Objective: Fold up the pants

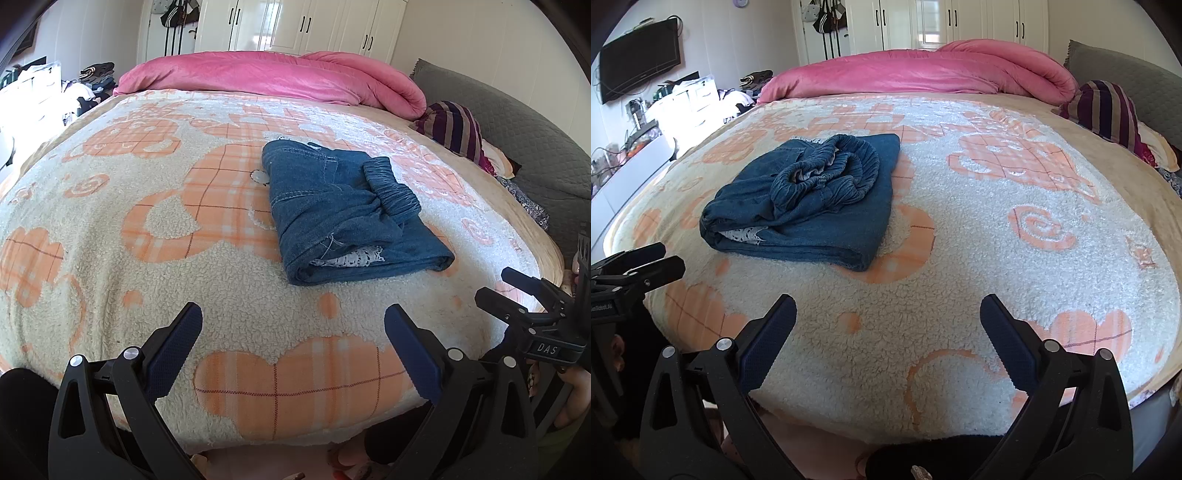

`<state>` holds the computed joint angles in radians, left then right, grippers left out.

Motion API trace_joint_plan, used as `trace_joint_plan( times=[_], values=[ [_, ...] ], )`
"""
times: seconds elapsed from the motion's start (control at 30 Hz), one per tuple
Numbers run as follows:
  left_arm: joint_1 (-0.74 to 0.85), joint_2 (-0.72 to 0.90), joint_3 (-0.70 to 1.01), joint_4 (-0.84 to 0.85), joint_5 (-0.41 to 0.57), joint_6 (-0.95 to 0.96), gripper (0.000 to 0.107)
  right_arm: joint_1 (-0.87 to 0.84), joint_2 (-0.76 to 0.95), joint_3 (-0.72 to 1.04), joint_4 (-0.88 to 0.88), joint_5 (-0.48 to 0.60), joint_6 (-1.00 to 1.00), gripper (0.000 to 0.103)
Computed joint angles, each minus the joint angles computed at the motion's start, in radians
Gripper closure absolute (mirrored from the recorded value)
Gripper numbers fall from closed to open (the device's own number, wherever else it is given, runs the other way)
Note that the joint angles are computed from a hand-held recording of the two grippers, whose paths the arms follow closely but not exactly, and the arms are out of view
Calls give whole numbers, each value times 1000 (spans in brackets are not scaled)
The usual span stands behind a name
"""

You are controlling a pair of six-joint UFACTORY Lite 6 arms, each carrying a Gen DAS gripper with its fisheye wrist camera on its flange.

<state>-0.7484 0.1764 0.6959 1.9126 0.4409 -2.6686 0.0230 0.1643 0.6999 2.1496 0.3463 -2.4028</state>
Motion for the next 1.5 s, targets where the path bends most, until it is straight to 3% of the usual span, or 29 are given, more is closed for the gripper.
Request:
trace_joint_plan(
  times=[1.1, 1.5],
  values=[
    [-2, -7, -12, 66, -19, -79, 8, 11, -4, 5, 33, -33, -10, 9],
    [33, 11, 9, 5, -24, -5, 8, -3, 71, 71, 53, -49, -23, 9]
  ],
)
